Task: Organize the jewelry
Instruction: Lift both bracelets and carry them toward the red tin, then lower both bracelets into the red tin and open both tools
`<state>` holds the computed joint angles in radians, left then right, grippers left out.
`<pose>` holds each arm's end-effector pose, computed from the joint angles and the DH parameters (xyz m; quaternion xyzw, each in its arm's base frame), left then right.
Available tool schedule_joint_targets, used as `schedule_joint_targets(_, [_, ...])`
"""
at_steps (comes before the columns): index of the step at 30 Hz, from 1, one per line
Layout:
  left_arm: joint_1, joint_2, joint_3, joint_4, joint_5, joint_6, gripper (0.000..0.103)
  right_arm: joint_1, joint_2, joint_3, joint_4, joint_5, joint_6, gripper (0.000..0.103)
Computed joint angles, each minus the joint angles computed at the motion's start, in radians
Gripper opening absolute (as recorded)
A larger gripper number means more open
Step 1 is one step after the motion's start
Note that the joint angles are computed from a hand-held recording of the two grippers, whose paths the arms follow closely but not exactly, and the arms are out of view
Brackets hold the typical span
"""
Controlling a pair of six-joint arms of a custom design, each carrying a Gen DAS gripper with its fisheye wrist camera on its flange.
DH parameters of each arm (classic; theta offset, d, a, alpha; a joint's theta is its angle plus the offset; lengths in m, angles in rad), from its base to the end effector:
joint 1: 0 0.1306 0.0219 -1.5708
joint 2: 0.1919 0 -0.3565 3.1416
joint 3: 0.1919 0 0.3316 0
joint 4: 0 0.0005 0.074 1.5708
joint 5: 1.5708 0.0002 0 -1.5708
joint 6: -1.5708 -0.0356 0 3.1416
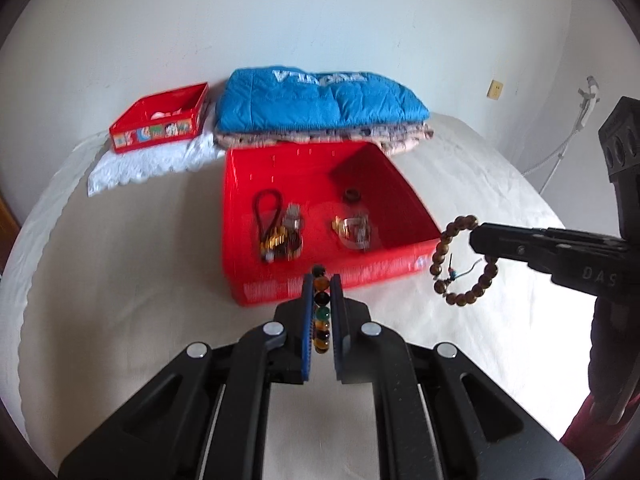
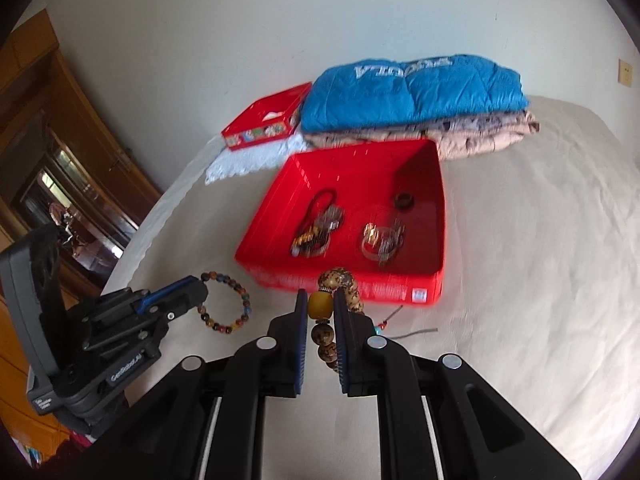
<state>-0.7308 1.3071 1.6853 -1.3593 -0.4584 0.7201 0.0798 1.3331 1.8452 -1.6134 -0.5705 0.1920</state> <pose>0.2807 -0.2311 0.5205 -0.0610 0.9322 -0.0251 0.3560 0.3389 0.0459 0.5564 -0.1913 0.9158 0.2607 0.2382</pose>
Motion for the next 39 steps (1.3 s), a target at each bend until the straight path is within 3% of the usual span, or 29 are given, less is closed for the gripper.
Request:
schedule_joint_targets(10, [0.220, 0.195, 0.176, 0.062, 0.153, -0.132, 0.006, 0.095, 0.231, 0.185, 0.084, 0.096, -0.106, 0.012])
schedule_joint_targets(17, [0.328, 0.288, 0.171, 0.114, 0.258, -0.143, 0.006, 0.147, 0.393, 0.268, 0.095, 0.090, -0.143, 0.012])
schedule_joint_targets(25, [0.374, 0.356, 0.214, 0.113, 0.266, -0.167, 0.008, 0.155, 0.532, 0.385, 0.067, 0.130, -0.147, 0.015])
schedule_joint_targets(27, [0.380, 0.379, 0.245, 0.086, 0.281, -0.174, 0.015, 0.151, 0.539, 0.393, 0.080, 0.176, -0.163, 0.025])
schedule_joint_targets(29, [0.382, 0.381, 0.247, 0.090, 0.275, -0.169, 0.034, 0.138, 0.529, 0.384, 0.099, 0.193, -0.161, 0.026])
schedule_joint_targets(34, [0.381, 0.347, 0.218, 0.111, 0.274, -0.165, 0.036, 0.114, 0.476, 0.338, 0.127, 0.201, -0.139, 0.026])
schedule_joint_targets(39, [0.363, 0.300, 0.189, 0.131, 0.255, -0.174, 0.047, 0.107, 0.401, 0.254, 0.171, 0.205, -0.126, 0.031])
